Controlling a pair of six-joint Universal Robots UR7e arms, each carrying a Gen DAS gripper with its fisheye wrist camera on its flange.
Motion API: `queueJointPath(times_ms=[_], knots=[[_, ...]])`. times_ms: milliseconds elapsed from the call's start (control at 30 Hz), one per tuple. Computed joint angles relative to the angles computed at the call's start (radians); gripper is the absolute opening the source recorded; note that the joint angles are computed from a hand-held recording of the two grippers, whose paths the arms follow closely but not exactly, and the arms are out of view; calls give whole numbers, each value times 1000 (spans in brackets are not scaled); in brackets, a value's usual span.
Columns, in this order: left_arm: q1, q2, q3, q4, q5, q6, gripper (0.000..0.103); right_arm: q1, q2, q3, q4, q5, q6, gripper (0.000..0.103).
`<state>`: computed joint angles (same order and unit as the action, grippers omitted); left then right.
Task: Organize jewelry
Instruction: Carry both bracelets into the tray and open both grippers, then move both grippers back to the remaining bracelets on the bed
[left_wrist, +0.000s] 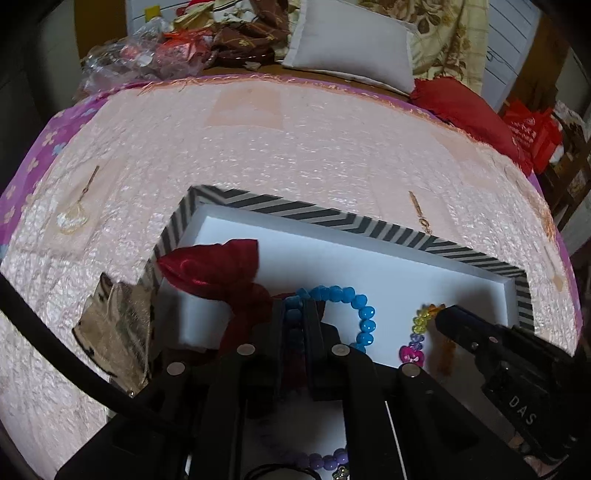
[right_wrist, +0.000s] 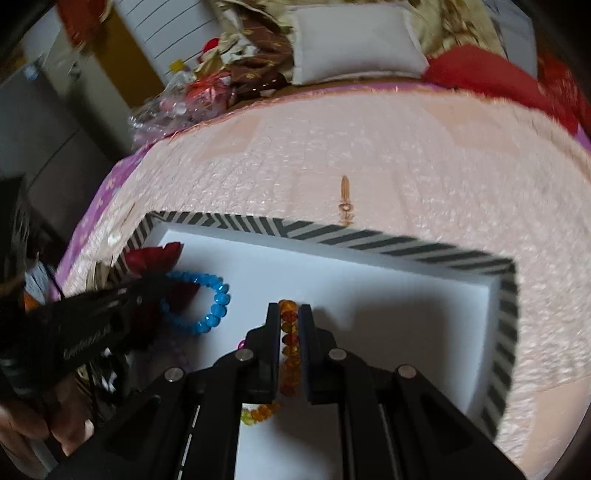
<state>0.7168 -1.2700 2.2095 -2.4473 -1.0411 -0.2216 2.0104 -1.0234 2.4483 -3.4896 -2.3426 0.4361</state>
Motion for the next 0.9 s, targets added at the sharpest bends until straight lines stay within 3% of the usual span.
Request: queueJointPath(times_ms=[67, 133, 167, 200, 467, 600, 900], knots=[[3, -16, 4, 1, -5, -1, 30, 9, 3, 6, -22, -16, 7, 12], [-4, -38, 17, -17, 11, 7, 45, 31, -8, 21, -26, -41, 34, 25], [-7, -48, 23, -22, 16, 10, 45, 39, -17, 32, -29, -40, 43, 34], [-12, -64, 32, -26, 24, 9, 45, 55, -27, 47, -34, -42, 55, 36], [-91, -200, 122, -12, 97, -16, 46, 232, -62, 74, 82, -166, 168, 39], [-146, -293, 175, 43, 110, -60, 46, 332, -73, 65, 209, -245, 264, 47], [-274, -491, 265, 218, 122, -175, 46, 479, -91, 43, 502, -287, 505, 48]])
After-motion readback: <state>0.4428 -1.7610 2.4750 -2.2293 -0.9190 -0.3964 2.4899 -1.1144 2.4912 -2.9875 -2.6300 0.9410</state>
